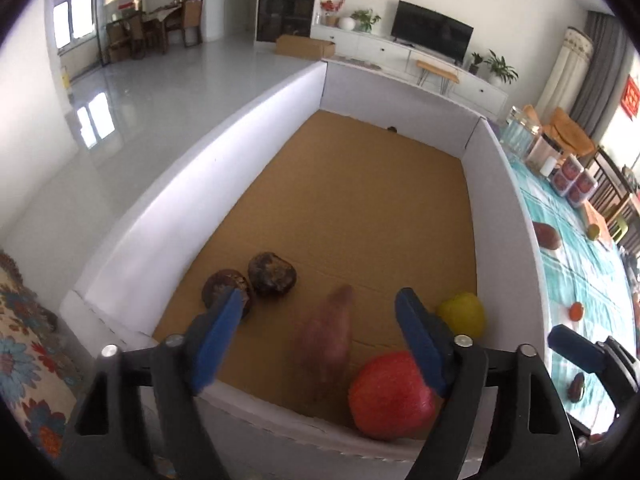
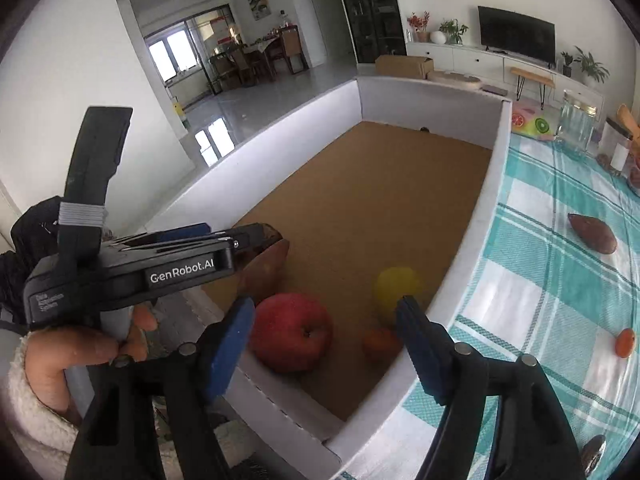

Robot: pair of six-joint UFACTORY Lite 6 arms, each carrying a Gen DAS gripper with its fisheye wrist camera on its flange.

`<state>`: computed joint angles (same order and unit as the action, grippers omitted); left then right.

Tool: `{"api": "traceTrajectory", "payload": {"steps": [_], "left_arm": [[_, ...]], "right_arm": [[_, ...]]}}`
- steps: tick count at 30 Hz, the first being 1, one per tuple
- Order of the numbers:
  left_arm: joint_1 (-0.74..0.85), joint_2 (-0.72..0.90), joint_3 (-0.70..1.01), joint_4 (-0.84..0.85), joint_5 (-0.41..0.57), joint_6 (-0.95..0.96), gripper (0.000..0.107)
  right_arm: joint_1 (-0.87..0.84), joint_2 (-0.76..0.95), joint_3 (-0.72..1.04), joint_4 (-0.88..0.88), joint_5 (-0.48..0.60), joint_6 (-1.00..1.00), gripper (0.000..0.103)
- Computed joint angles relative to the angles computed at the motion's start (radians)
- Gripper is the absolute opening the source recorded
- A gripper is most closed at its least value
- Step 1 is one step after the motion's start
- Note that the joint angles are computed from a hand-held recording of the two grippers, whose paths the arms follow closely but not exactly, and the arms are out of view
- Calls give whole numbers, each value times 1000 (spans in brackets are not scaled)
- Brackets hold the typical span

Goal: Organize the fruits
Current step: 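Drop the sweet potato and orange into the box, opening both tools, then grasp the last dark brown fruit with the left tool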

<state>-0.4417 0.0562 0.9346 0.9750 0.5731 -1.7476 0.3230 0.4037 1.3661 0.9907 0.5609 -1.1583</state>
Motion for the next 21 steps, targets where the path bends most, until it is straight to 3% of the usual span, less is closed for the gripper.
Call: {"api": "traceTrajectory", "payload": {"steps": [5, 11, 21], "left_arm": [[-43, 59, 82, 49, -15, -19, 83], [-147, 145, 211, 13, -15, 52, 83], [-322, 341, 511, -95, 16, 287, 83]], "right_arm": [[-168, -35, -50, 147, 7, -126, 85], [-421, 20, -56, 248, 6, -206, 85], [-799, 384, 255, 183, -29, -116, 86]]}}
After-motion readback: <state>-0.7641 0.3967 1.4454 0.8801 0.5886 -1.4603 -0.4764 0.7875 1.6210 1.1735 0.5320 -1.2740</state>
